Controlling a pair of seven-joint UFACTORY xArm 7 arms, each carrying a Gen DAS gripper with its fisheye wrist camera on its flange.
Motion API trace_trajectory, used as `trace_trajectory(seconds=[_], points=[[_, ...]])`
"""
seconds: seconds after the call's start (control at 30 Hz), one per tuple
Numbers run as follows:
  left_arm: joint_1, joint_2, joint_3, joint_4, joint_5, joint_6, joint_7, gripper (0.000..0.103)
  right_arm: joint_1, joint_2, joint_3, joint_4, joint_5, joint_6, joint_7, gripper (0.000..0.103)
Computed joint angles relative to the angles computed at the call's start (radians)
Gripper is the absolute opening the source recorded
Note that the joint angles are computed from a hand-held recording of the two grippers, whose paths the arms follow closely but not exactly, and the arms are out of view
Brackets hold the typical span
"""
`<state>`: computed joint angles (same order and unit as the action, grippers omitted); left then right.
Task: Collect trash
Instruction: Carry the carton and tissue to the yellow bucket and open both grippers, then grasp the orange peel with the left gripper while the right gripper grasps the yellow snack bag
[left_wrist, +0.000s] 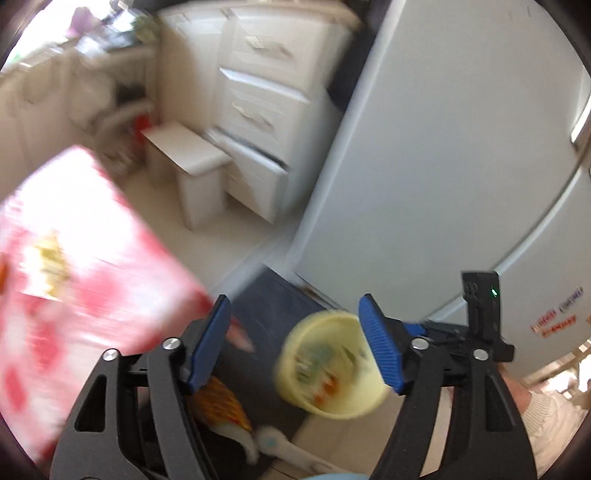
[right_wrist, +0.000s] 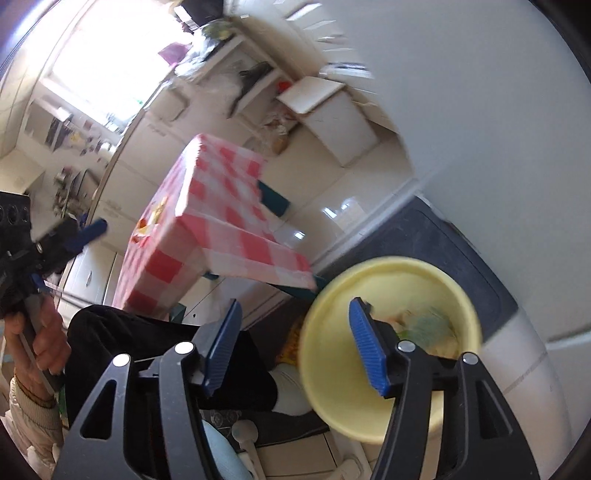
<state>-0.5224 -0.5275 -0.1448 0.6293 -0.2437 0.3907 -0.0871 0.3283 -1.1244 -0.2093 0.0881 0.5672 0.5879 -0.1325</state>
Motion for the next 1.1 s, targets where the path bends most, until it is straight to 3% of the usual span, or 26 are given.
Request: trace_trajectory(seconds=[0.1, 0.2, 0.33, 0.37, 0.5, 0.6, 0.7, 0.83, 1.1], points=[[0.128, -0.134, 0.032, -0.068, 0.072, -0.003, -0.02, 0.078, 0.186, 0.147, 0.039, 0.093, 0.062, -0.151, -0.029, 0.067], [0.276, -0.196, 0.084, -0.108, 0.129, 0.008, -0.041, 0.079, 0.378, 0.354, 0.029, 0.234, 0.107, -0.291, -0.099, 0.073], [0.443, -0.147, 0.166, -0.103, 0.183, -0.015, -0.029, 0.079, 0.563, 0.644, -0.003, 0.476, 0.182, -0.375, -0.221, 0.081], [0.475, -0.109, 0.186, -0.093, 0.192, -0.03, -0.017, 0.079, 0.579, 0.701, 0.005, 0.527, 0.197, -0.382, -0.245, 0.085], [0.527, 0.047, 0.257, -0.028, 0.176, -0.076, 0.047, 0.079, 0.541, 0.999, 0.115, 0.799, 0.118, -0.386, -0.247, 0.093], [0.524, 0.164, 0.309, 0.026, 0.115, -0.113, 0.119, 0.079, 0.501, 1.186, 0.166, 0.971, -0.074, -0.356, -0.098, 0.093], [0.495, 0.267, 0.337, 0.077, 0.023, -0.143, 0.196, 0.079, 0.506, 1.33, 0.156, 1.107, -0.276, -0.326, 0.064, 0.093], [0.513, 0.367, 0.299, 0.136, -0.006, -0.158, 0.277, 0.08, 0.486, 1.453, 0.169, 1.249, -0.354, -0.268, 0.166, 0.094], [0.589, 0.523, 0.211, 0.238, 0.072, -0.14, 0.271, 0.079, 0.466, 1.548, 0.179, 1.386, -0.55, -0.151, 0.324, 0.094]])
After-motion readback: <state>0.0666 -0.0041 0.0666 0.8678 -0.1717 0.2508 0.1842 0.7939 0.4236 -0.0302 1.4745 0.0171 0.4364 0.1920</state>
